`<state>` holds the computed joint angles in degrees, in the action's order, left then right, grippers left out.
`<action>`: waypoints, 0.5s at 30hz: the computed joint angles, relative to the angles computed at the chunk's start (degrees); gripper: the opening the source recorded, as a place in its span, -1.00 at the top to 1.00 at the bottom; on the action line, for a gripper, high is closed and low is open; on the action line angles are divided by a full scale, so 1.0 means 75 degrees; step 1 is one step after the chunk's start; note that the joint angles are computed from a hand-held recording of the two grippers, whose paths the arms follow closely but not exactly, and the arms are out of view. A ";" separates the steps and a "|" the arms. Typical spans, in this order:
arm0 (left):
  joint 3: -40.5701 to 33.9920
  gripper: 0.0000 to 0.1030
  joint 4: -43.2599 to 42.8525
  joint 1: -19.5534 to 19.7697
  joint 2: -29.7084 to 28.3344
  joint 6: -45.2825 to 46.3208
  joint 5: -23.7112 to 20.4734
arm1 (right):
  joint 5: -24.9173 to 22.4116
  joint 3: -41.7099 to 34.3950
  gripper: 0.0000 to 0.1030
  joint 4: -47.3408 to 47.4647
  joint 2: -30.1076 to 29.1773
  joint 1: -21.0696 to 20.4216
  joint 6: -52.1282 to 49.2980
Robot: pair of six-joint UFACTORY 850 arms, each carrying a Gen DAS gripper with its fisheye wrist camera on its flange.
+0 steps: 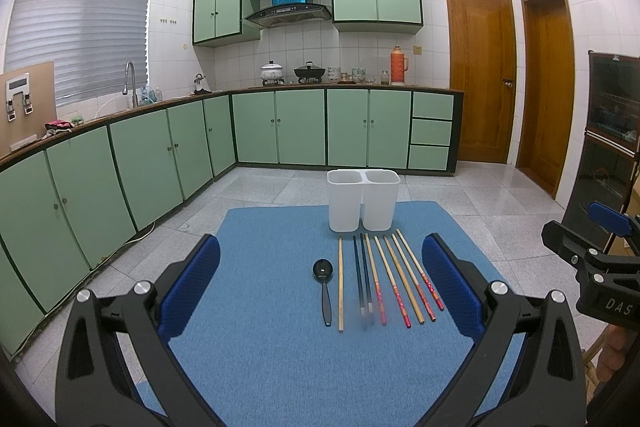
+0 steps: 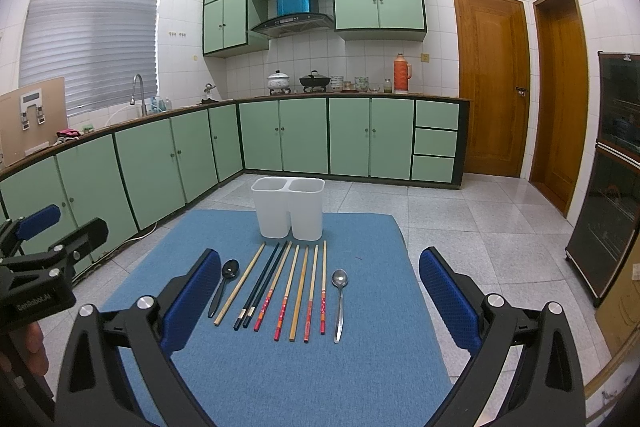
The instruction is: Organize utensils
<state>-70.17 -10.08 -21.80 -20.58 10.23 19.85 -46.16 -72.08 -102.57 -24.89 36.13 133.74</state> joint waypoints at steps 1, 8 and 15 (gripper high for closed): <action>0.0000 -0.90 0.0000 0.0000 0.0000 0.0000 0.0000 | 0.0000 0.0000 -0.88 0.0000 0.0000 0.0000 0.0000; 0.0045 -0.90 0.0065 0.0020 0.0059 -0.0055 -0.0010 | 0.0005 0.0013 -0.88 -0.0005 0.0014 -0.0003 0.0000; 0.0052 -0.90 0.0066 0.0022 0.0068 -0.0055 -0.0011 | 0.0007 0.0009 -0.88 0.0005 0.0014 -0.0003 -0.0010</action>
